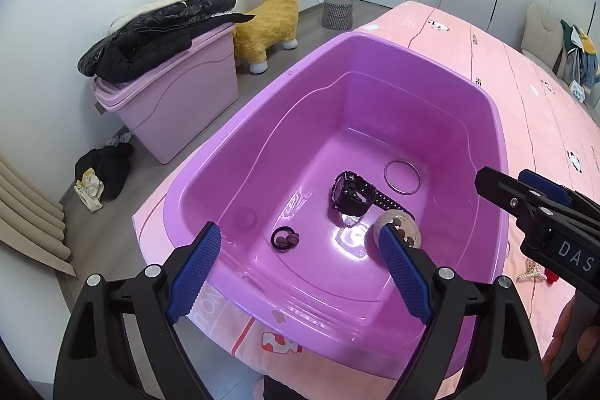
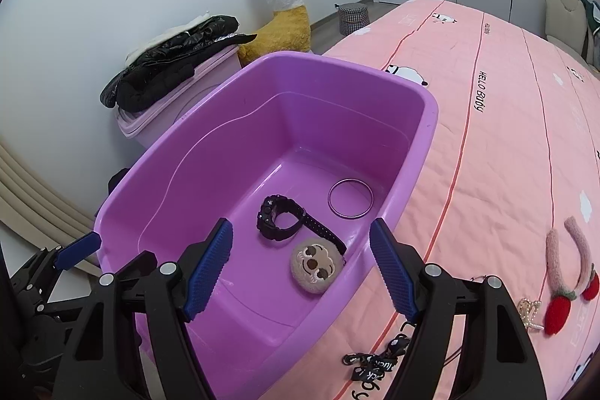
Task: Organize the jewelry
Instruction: 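Open both tools to drop the pouch and hair tie into the tub, then move both tools back over the remaining items on the bed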
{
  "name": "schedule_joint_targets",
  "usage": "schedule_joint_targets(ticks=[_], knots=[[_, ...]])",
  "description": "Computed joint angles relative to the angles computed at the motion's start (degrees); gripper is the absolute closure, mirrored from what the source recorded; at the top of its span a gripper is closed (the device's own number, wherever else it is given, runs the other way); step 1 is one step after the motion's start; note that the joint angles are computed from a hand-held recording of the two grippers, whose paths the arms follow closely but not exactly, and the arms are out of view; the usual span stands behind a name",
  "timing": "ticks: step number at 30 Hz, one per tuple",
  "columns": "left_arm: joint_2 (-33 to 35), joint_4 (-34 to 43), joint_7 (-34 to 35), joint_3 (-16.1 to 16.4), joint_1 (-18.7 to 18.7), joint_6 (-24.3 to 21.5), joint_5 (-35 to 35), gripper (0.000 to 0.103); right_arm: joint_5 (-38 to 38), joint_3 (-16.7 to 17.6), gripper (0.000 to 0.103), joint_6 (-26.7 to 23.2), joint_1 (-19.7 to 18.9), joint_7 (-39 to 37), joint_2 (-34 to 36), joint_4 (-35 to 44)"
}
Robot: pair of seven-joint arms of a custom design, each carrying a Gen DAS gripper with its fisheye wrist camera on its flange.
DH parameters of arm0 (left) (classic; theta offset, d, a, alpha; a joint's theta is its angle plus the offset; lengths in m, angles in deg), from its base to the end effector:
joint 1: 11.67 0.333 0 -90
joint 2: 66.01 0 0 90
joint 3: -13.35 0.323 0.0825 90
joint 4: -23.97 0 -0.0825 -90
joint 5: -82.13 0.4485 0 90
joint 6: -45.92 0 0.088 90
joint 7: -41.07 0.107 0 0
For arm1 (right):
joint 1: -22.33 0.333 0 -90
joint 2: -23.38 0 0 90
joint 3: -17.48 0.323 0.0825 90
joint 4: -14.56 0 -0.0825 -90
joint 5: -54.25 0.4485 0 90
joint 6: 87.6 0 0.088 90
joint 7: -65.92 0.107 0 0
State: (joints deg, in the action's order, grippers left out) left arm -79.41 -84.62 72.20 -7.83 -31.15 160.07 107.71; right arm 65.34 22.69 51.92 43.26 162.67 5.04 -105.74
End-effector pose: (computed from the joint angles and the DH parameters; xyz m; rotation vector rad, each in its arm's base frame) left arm 0.4464 -0.3745 0.6336 -2.0170 1.6613 -0.4654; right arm 0.5071 0.2557 0.6214 -1.9576 1.5382 -0.2447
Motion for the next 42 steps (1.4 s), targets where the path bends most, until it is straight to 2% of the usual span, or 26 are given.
schedule_joint_targets(ticks=[25,34,42], knots=[[1.9,4.5,0.5,-1.9,-3.0,-2.5,2.3,0.019,2.4,-2.0,0.031,0.6,-0.9,0.5,-11.6,-9.7],[2.8,5.5,0.3,-2.9,-5.3,-2.4,2.1,0.019,1.9,-3.1,0.031,-1.0,-2.6,2.4,-20.8,-17.2],[4.3,7.2,0.9,-4.2,-8.0,-1.5,2.9,0.019,-1.2,-3.0,0.031,-4.8,-5.3,4.4,-31.2,-24.0]])
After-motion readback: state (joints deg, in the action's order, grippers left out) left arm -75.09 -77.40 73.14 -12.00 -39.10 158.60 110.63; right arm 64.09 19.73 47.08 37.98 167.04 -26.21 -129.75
